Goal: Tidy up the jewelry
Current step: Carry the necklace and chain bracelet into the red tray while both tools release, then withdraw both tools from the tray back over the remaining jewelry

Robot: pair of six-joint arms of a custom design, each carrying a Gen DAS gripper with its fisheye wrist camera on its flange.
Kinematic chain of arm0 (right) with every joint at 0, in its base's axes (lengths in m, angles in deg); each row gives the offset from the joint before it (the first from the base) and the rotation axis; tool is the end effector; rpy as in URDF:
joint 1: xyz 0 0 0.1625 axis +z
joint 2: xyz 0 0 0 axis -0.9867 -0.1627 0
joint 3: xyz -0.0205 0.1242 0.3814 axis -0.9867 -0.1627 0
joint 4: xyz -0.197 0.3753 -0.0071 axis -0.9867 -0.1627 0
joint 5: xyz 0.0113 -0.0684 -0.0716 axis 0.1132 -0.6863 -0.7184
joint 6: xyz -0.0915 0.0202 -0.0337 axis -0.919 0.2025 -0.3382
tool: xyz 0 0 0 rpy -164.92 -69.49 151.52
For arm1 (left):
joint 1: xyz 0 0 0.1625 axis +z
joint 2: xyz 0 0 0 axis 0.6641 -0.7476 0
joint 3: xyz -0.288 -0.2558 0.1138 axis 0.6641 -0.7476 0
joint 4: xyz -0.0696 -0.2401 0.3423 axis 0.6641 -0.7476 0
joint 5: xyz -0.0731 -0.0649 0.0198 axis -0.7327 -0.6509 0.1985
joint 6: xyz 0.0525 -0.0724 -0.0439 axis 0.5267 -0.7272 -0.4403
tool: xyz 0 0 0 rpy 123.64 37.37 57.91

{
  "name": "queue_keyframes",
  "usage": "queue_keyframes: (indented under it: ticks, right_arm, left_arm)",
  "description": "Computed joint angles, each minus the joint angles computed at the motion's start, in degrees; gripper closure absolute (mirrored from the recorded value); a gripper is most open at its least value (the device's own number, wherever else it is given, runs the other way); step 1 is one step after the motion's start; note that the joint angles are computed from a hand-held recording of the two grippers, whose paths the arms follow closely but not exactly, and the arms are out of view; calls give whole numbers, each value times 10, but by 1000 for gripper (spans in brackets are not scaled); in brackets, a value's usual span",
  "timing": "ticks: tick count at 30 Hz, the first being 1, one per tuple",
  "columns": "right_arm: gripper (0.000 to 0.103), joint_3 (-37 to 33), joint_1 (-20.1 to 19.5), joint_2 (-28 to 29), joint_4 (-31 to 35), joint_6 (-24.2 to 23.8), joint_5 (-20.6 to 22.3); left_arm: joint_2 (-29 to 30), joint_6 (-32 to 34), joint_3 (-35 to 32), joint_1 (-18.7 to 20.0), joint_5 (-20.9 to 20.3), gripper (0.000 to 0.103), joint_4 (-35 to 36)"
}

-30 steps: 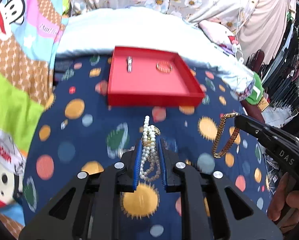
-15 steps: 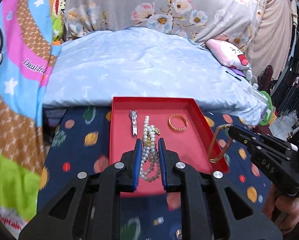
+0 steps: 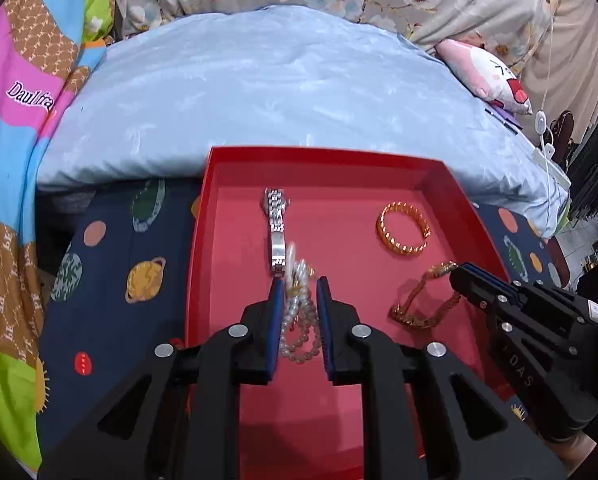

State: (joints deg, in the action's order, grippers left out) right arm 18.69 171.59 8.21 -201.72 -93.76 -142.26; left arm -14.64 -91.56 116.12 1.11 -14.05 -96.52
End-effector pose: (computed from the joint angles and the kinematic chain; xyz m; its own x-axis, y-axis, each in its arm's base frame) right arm 0.1053 -0.6683 0.3293 -0.7157 -0.2818 0.6391 -0.5838 0.7436 -0.3259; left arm -0.4047 -0.6579 0.0412 -0.8115 0.0095 -0.5843 0.3606 0.7950 -0.4878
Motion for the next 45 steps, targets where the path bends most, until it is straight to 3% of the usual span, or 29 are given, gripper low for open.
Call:
queue_keyframes:
  ticks: [5, 7, 10, 17, 22, 31, 38, 45]
  right_arm:
    - [99, 26, -9, -23, 17, 20, 3]
    - [98, 40, -13, -38, 24, 30, 9]
    - [97, 64, -15, -61, 28, 35, 15]
    - [96, 140, -18, -159, 42, 55, 49]
    - [85, 199, -19, -244, 56, 65, 58]
    - [83, 297, -40, -377, 93, 73, 44]
    - [83, 347, -58, -435, 122, 86, 47]
    - [83, 376, -62, -458, 144, 89, 47]
  left_arm:
    - [-14, -25, 29, -5, -4, 85, 2]
    - [-20, -37, 40, -7, -4, 67, 3]
    - [-35, -57, 69, -17, 7, 55, -8]
    - [-97, -118, 156, -51, 13, 50, -17]
    - [-147, -202, 216, -85, 24, 50, 49]
    - [-219, -332, 319, -137, -13, 49, 125]
    - [-249, -412, 375, -162, -48, 49, 152]
    - [-238, -417, 390, -177, -70, 49, 146]
